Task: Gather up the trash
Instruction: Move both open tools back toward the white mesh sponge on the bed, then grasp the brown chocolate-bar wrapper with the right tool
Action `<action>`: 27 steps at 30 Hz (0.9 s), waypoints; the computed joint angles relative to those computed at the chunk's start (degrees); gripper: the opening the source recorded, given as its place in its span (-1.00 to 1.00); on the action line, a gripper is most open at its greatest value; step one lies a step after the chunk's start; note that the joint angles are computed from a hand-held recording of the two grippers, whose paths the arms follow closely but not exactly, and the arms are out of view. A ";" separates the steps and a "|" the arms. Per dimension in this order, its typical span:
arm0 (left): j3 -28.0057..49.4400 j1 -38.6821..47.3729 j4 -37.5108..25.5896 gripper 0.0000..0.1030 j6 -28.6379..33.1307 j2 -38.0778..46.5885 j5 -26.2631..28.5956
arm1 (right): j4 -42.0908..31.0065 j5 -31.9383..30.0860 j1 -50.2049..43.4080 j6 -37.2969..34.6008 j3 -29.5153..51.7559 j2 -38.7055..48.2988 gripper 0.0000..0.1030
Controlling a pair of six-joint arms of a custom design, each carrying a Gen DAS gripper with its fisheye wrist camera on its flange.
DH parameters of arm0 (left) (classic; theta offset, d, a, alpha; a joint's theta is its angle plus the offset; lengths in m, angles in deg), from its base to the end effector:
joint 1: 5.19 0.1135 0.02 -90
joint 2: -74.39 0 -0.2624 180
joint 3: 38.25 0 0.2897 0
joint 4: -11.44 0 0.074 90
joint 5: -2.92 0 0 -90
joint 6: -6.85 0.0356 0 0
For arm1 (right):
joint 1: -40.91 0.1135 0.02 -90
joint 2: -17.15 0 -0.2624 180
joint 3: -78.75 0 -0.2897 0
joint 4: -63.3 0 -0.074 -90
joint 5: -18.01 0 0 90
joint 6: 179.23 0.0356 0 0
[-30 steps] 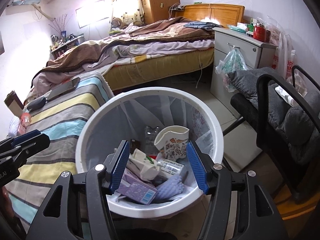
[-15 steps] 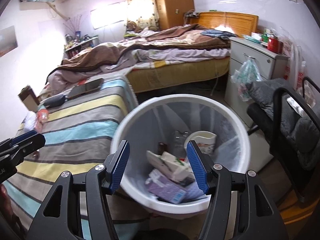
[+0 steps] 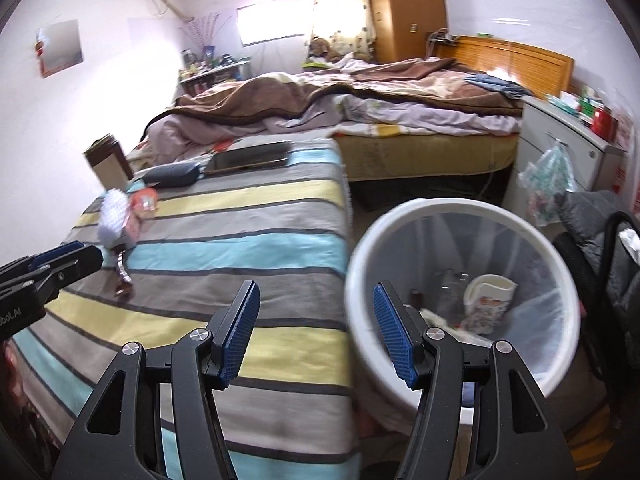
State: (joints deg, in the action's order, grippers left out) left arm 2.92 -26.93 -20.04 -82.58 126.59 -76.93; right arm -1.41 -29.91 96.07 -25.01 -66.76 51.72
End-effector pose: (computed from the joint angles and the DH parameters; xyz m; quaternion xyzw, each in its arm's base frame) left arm 0.2057 -0.0888 0.1917 0.2113 0.8876 -0.1533 0.3794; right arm 0.0975 0.0983 0.1711 0.1500 0.9018 -0.0010 0.4053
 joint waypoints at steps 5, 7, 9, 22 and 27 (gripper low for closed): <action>-0.66 7.75 -0.51 -0.13 3.20 0.00 2.26 | 9.38 -2.36 -0.19 -4.33 1.65 8.10 0.18; -0.76 10.77 -0.42 -0.13 4.69 0.50 3.25 | 12.75 -3.46 -0.58 -6.15 2.29 11.02 0.18; -0.76 14.42 -0.37 -0.13 5.99 1.01 4.87 | 15.31 -4.54 -0.63 -7.52 3.16 13.81 0.18; 1.20 28.31 2.22 -0.13 12.25 9.46 10.56 | 31.09 -12.31 -1.61 -16.63 9.28 30.63 0.18; 2.96 29.48 3.64 -0.12 12.22 13.31 11.07 | 35.58 -15.60 -2.34 -21.39 13.08 38.00 0.18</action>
State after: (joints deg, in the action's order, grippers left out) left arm 5.88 2.55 -16.40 -70.36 139.90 -65.86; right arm 34.17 -45.51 93.73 -46.40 -53.68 89.72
